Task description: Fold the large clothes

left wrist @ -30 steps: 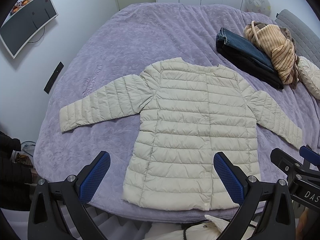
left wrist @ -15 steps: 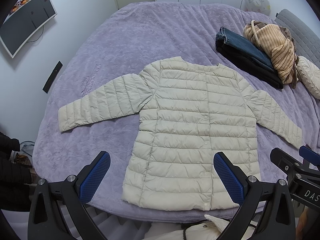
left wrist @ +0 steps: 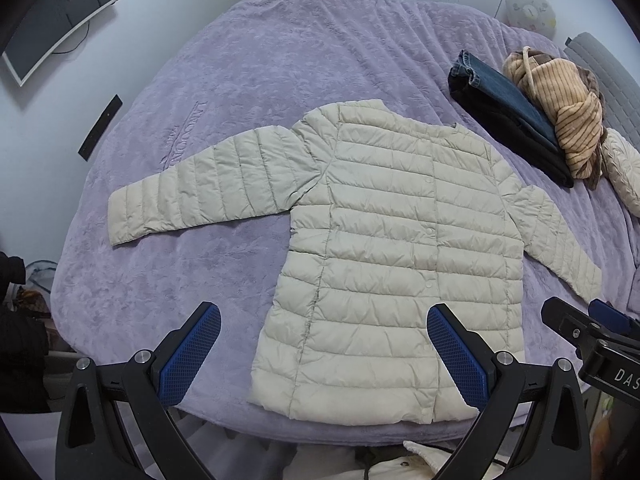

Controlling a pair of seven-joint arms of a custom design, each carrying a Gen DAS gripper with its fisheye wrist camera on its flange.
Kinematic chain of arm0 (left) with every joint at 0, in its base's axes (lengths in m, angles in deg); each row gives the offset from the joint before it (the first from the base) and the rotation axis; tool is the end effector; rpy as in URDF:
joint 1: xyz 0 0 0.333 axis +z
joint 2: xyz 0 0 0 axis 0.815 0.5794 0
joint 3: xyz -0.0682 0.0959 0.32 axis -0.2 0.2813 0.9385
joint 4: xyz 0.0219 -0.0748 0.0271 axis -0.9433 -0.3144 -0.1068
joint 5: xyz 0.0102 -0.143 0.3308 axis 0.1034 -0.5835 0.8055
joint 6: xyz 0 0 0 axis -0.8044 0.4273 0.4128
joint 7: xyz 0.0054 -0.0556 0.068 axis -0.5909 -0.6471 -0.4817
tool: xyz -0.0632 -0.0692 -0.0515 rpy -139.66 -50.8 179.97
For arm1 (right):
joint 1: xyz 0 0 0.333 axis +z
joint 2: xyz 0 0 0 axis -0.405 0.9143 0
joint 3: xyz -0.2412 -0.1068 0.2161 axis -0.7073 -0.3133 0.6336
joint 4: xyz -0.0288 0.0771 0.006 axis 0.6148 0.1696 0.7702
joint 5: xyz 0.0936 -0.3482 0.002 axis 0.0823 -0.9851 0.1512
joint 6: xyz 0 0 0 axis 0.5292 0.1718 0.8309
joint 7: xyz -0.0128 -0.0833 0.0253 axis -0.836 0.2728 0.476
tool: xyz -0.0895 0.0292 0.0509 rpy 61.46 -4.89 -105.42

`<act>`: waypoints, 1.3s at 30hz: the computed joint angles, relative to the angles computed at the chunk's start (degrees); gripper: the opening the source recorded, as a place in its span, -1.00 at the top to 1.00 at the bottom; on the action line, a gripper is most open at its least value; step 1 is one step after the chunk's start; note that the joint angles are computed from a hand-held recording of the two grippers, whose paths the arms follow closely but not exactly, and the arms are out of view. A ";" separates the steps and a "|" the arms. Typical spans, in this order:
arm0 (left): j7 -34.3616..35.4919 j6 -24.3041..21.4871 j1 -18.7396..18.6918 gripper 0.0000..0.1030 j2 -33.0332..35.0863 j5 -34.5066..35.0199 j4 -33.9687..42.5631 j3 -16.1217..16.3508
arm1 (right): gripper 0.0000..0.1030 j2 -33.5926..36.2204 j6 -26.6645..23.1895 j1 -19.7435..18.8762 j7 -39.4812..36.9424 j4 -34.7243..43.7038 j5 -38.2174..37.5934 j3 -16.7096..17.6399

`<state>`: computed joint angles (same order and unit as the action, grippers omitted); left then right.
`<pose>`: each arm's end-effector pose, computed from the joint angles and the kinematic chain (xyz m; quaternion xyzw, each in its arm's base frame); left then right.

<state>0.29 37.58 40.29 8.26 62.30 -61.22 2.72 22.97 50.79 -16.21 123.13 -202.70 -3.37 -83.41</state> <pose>0.4237 -0.2479 0.6003 -0.6996 0.6906 -0.1354 0.1236 0.3892 0.0641 0.5904 -0.6203 0.7644 -0.0758 0.1584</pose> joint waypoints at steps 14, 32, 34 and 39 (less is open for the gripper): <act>7.26 11.42 8.11 -1.00 2.65 -7.23 -8.88 7.54 | -1.00 20.36 1.54 5.45 -1.27 12.25 5.68 1.90; 33.17 32.25 19.80 -1.00 20.03 -43.55 -9.36 8.98 | -0.62 48.22 9.37 8.42 -5.60 34.54 9.06 4.12; 35.25 32.27 20.87 -1.00 21.26 -47.06 -8.84 8.11 | 0.32 51.36 8.64 7.63 -6.99 37.47 11.54 4.97; 34.68 34.46 21.90 -1.00 24.66 -49.33 -7.58 7.37 | 0.52 56.80 11.28 7.02 -9.75 41.14 14.96 6.07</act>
<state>34.97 72.04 62.19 32.91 12.97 -68.80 10.08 79.77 62.07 -9.18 113.38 -161.56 11.59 -77.34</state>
